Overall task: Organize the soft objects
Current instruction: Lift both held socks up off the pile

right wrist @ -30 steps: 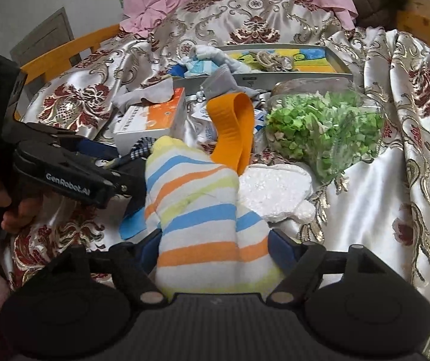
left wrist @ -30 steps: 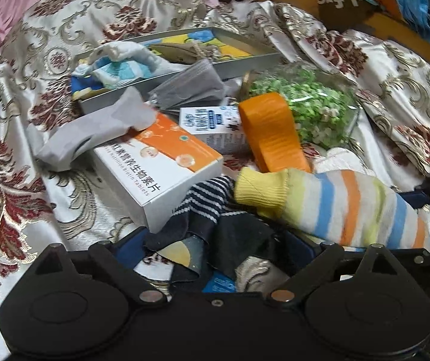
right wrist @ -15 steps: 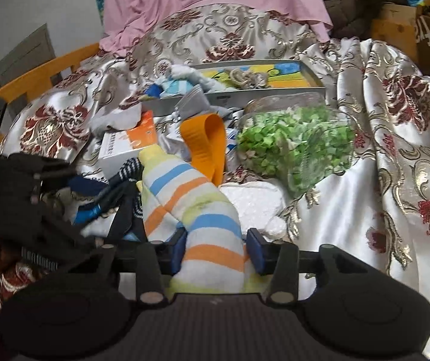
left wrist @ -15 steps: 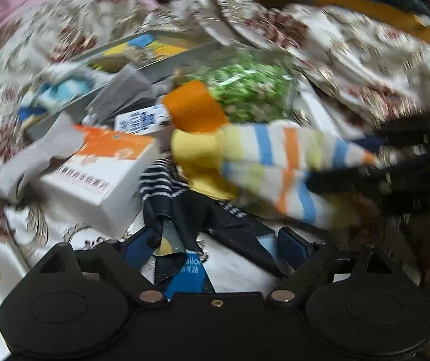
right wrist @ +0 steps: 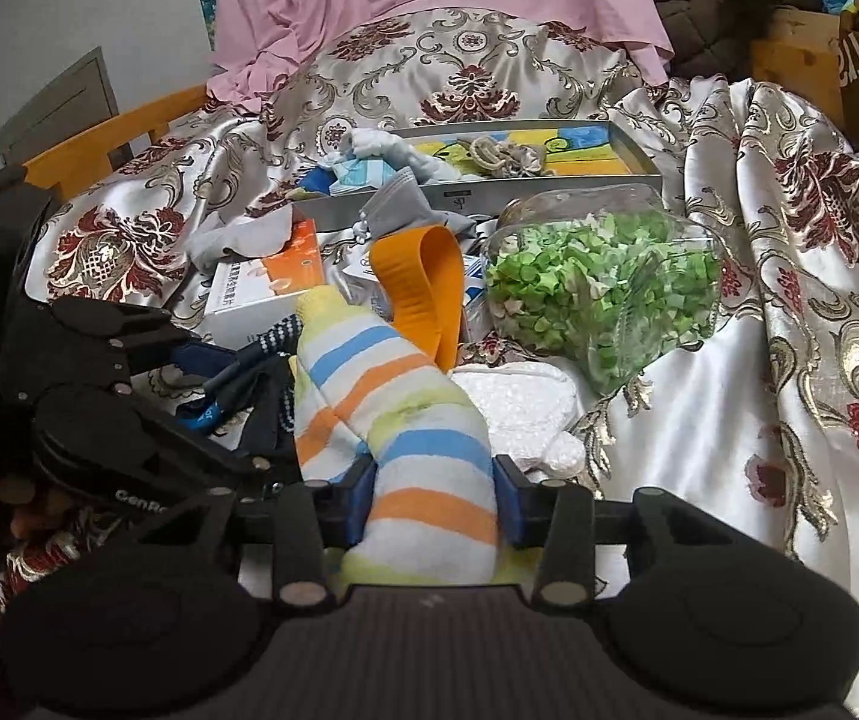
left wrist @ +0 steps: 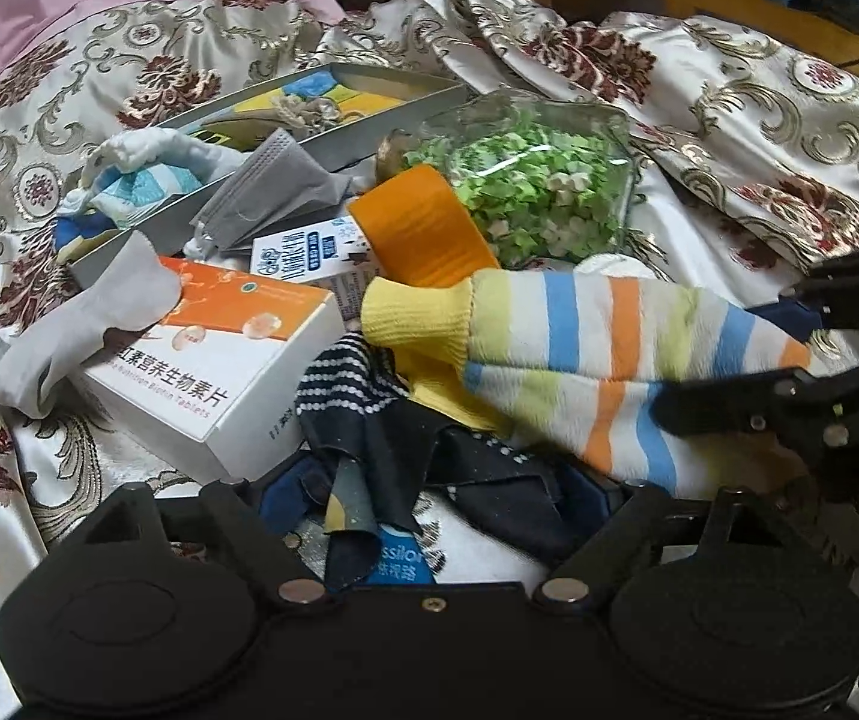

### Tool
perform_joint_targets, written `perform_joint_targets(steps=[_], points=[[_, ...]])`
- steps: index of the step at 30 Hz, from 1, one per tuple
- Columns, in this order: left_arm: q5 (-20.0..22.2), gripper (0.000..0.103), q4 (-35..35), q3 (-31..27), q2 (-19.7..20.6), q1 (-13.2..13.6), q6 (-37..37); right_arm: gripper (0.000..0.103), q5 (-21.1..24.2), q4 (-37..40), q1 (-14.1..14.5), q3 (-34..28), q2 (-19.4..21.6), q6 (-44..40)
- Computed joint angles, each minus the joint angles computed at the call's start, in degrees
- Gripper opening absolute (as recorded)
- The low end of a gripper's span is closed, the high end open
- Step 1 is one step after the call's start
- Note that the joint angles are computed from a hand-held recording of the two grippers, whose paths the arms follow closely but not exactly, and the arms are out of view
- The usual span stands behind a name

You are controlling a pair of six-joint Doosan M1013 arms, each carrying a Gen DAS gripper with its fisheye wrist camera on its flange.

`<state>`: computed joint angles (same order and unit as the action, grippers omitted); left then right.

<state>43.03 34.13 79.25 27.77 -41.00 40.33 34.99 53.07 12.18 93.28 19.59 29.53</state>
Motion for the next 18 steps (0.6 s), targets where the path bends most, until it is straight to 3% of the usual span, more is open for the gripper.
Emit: perform_joint_targets(steps=[6,12,18], points=[[-0.1,0.07,1.7,-0.2,0.4,0.1,-3.0,0.048,0.8,-0.4,0.1,-0.5,0.5,0.5],[0.3,0.044,3.4,0.0,0.0,-0.4,-4.0,0.027,2.2,1.2,-0.3,-0.2,0.3,-0.8],[0.4,0.025,2.9,0.7,-0.8,-0.4,-7.7,0.019,0.4,1.7,-0.3,0.8,-0.8,-1.9]])
